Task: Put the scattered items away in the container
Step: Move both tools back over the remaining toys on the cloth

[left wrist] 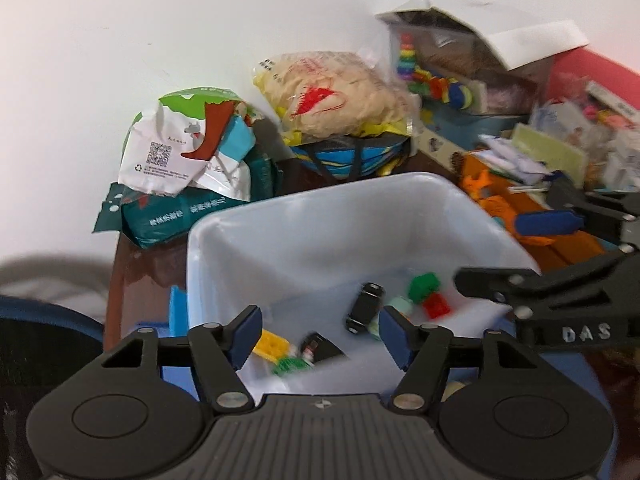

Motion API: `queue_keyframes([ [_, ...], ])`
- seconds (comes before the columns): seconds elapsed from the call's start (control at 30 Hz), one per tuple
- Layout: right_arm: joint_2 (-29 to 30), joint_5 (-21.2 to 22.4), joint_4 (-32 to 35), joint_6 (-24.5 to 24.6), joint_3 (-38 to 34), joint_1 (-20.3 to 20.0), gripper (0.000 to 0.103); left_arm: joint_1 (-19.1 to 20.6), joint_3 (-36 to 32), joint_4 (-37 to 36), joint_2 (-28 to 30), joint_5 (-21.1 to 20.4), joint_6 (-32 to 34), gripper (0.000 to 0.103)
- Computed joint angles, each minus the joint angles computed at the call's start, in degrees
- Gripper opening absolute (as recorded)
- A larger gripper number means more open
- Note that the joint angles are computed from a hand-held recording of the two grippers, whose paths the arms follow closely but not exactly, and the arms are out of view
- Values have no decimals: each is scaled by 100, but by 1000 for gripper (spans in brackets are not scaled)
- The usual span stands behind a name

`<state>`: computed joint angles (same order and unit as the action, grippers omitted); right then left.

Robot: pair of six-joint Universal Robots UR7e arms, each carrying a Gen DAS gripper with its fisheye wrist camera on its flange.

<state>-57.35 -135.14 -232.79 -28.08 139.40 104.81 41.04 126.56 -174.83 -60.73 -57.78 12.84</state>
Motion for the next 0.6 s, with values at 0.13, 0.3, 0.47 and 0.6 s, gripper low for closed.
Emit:
queue_keyframes([
  [0.13,63,-85,-318,14,257,230,84,-217,616,-202,-380,19,-69,73],
  [0.3,399,-70,-887,248,668,303,84,-258,1208,-251,-611,19,-152,73],
  [0.47,713,-94,-835,828,993,152,84,-105,1451,-86,-543,25,-336,73],
  [0.6,969,32,-1038,960,1207,29,83,-29,1523,-96,-395,162,-371,73],
])
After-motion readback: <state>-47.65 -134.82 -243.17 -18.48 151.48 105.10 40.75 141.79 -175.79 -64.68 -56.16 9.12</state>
